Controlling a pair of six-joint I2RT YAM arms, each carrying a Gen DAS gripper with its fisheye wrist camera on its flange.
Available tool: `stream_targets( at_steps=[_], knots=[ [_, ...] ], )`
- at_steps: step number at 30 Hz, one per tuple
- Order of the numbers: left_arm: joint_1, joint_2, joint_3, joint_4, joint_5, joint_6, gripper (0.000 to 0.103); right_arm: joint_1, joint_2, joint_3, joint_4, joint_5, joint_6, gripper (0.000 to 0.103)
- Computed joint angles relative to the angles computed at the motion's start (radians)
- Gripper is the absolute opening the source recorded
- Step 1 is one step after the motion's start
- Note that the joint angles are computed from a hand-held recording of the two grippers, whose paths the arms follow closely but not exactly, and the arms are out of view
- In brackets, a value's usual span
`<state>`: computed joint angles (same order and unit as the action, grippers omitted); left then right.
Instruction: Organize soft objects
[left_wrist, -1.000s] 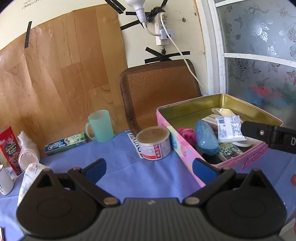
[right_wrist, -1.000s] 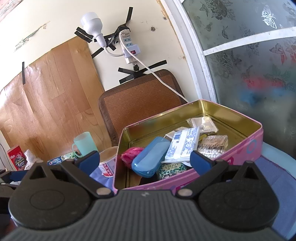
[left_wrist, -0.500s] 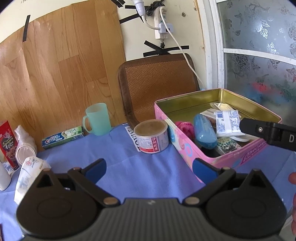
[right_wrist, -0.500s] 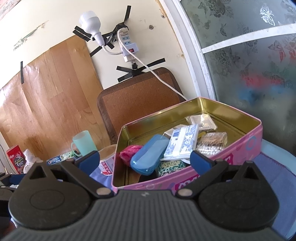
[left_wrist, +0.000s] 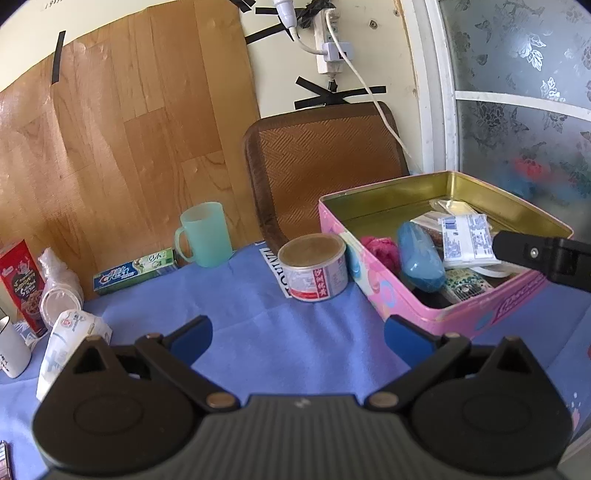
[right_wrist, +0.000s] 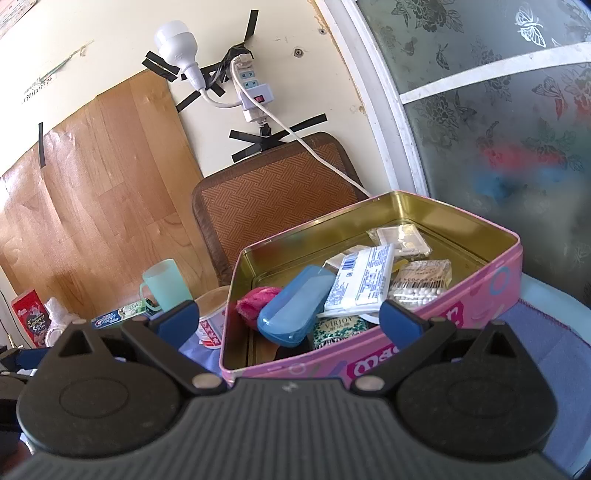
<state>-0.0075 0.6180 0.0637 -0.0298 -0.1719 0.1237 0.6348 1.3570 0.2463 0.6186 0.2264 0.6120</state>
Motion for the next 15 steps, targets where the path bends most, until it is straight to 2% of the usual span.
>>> stream_targets(
  at_steps=[8, 15],
  knots=[
    [0.005, 0.063, 0.005, 0.019, 0.015, -0.004, 0.103, -0.001, 0.001, -0.003, 0.000, -0.004, 0.004, 0.103],
    [0.039, 0.159, 0.013, 0.038, 0.076, 0.000, 0.103, -0.001, 0.003, -0.003, -0.002, -0.003, 0.006, 0.103]
  ],
)
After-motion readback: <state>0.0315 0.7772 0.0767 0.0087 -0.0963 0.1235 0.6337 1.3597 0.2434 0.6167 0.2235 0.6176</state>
